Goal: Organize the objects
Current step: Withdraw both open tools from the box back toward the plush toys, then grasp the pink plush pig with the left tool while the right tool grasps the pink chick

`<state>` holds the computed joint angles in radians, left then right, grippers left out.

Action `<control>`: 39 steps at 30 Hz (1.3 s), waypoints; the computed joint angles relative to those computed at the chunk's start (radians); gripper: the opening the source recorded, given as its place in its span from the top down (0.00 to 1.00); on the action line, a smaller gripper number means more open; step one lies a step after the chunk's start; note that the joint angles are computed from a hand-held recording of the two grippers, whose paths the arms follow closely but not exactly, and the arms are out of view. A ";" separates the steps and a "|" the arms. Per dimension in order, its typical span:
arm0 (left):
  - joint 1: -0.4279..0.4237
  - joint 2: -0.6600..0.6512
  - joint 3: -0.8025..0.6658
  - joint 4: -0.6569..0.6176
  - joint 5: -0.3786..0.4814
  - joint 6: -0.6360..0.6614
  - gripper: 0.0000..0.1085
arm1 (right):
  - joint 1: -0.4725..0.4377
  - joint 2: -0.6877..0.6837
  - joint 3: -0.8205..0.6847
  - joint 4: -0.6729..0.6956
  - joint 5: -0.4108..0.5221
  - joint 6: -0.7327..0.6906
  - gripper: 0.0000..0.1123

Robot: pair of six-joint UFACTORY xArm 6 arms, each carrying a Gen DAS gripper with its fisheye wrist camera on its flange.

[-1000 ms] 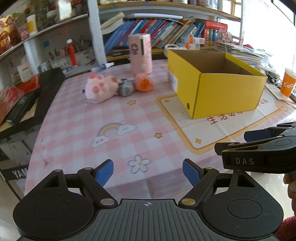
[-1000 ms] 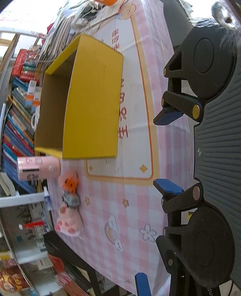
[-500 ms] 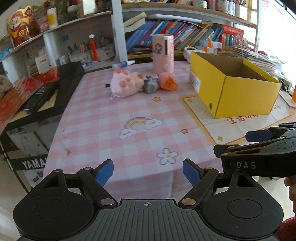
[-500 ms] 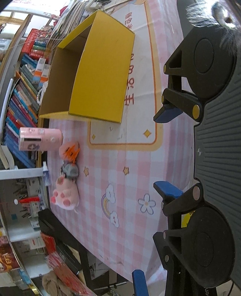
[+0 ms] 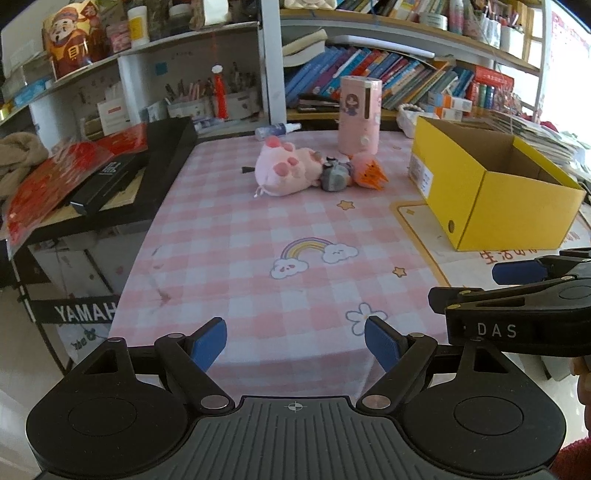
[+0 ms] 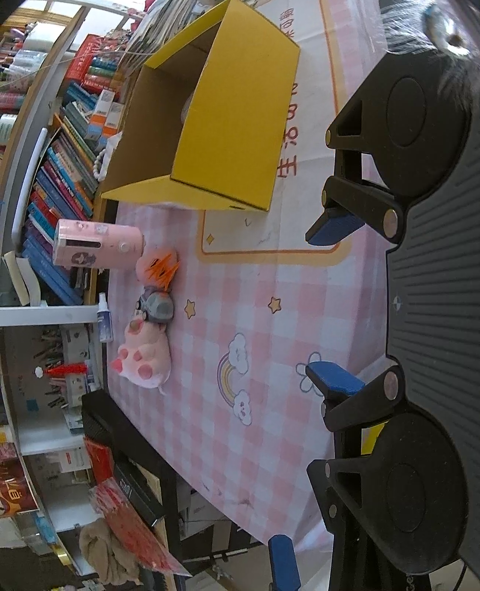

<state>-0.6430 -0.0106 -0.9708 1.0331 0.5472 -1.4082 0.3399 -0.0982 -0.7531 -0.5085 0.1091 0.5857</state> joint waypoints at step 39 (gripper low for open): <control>0.146 0.431 -0.540 -0.076 0.024 0.147 0.23 | -0.029 0.540 -0.681 0.667 0.025 -0.725 0.40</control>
